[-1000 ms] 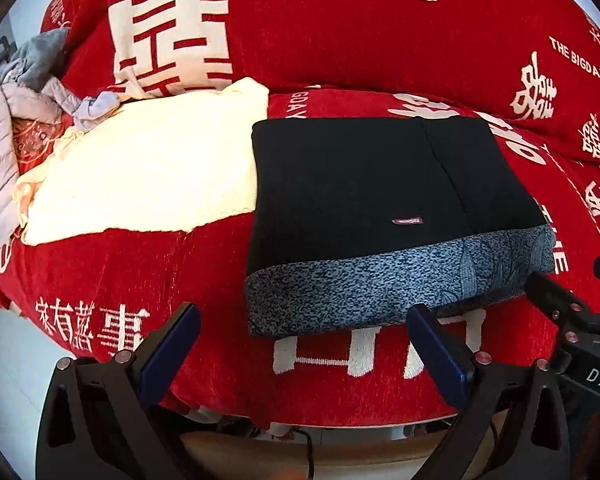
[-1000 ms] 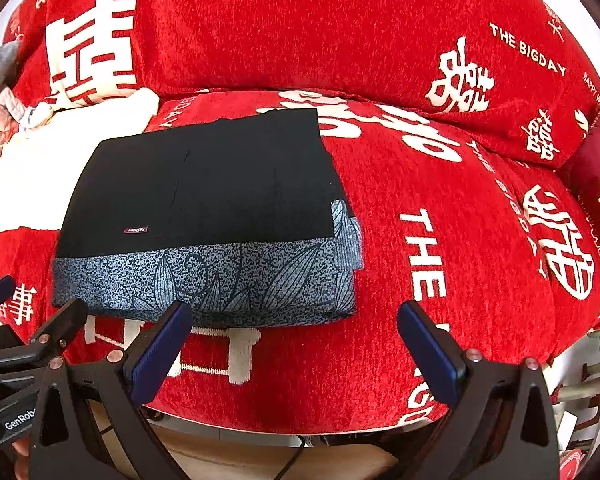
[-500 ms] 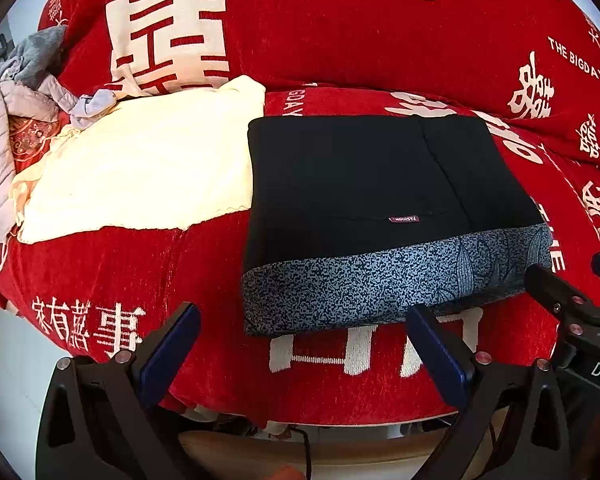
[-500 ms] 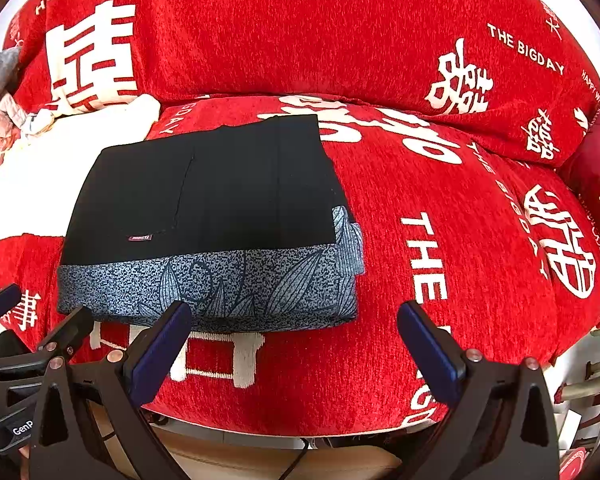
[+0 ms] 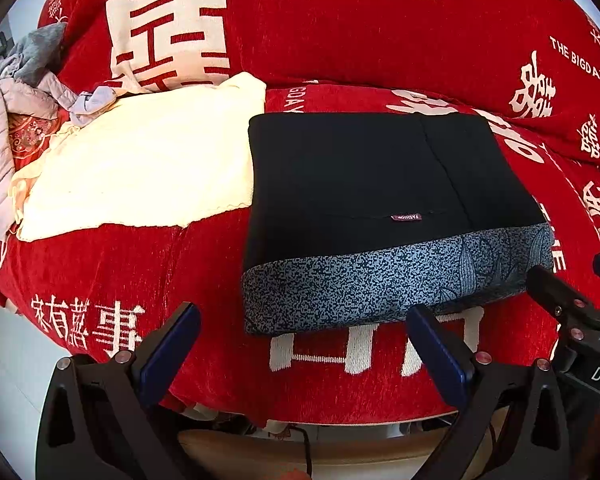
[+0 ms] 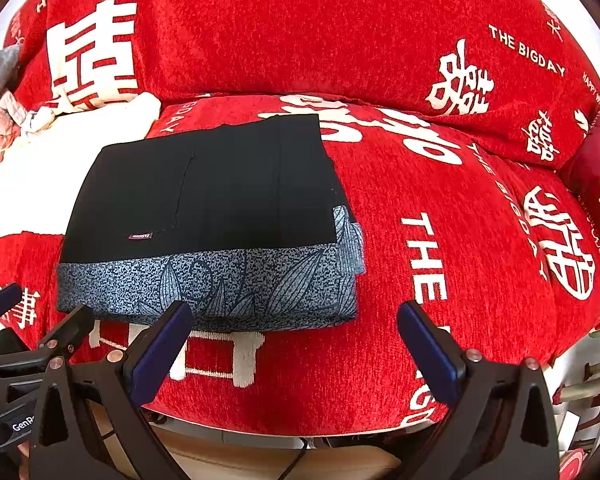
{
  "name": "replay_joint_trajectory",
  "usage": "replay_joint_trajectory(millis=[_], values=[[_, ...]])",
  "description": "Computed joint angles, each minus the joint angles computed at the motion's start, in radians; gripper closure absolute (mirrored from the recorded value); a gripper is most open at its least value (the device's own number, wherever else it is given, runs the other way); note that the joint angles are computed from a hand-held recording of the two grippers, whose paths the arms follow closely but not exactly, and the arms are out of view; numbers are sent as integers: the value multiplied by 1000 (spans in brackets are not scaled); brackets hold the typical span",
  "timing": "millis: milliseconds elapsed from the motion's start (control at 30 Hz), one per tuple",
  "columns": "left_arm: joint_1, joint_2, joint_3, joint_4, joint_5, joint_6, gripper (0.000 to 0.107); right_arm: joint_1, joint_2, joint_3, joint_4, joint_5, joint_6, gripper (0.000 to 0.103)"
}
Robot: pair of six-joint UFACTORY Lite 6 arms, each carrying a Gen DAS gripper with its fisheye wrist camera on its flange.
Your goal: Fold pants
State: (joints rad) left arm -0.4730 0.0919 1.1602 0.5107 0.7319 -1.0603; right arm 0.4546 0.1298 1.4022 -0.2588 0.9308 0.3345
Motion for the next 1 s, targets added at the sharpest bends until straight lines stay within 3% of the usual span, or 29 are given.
replay_joint_trajectory(millis=[1000], values=[[6, 1, -11, -5, -14, 16, 4, 11, -1, -3, -7, 4, 15, 1]])
